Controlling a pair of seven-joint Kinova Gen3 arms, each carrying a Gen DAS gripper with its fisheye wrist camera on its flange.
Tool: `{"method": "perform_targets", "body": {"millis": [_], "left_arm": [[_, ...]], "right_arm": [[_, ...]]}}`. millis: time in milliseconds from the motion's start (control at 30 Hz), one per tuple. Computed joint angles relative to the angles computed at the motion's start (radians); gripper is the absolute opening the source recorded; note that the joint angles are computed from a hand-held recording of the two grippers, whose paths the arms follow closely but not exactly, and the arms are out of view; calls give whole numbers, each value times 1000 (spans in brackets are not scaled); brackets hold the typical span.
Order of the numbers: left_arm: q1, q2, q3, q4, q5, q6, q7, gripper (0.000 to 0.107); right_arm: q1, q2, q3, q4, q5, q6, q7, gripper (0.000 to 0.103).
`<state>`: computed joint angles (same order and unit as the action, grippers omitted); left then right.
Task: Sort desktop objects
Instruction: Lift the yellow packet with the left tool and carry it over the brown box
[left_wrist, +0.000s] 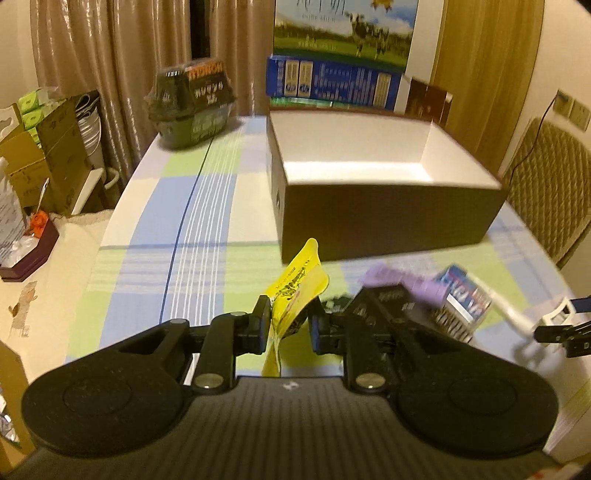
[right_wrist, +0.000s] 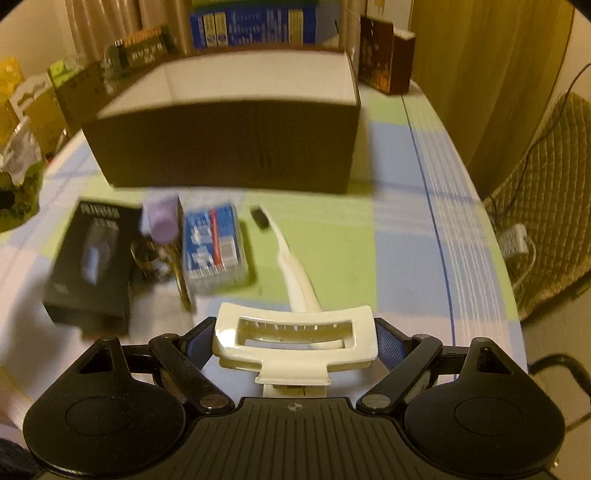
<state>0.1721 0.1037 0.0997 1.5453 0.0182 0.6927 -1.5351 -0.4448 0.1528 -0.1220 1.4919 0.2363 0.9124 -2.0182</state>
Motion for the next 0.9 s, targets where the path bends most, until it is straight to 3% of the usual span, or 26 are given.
{"method": "perform_targets", "body": {"millis": [333, 500, 900], "left_arm": [[-59, 38, 22, -96, 219, -9, -202, 17], [-47, 86, 35, -158, 250, -21, -200, 17], [2, 239, 35, -383, 215, 57, -89, 17]], "right_arm": [[28, 55, 1, -150, -83, -60, 134, 84], [31, 102, 8, -237, -107, -65, 219, 84], [83, 267, 23, -515, -219, 20, 406, 84]]}}
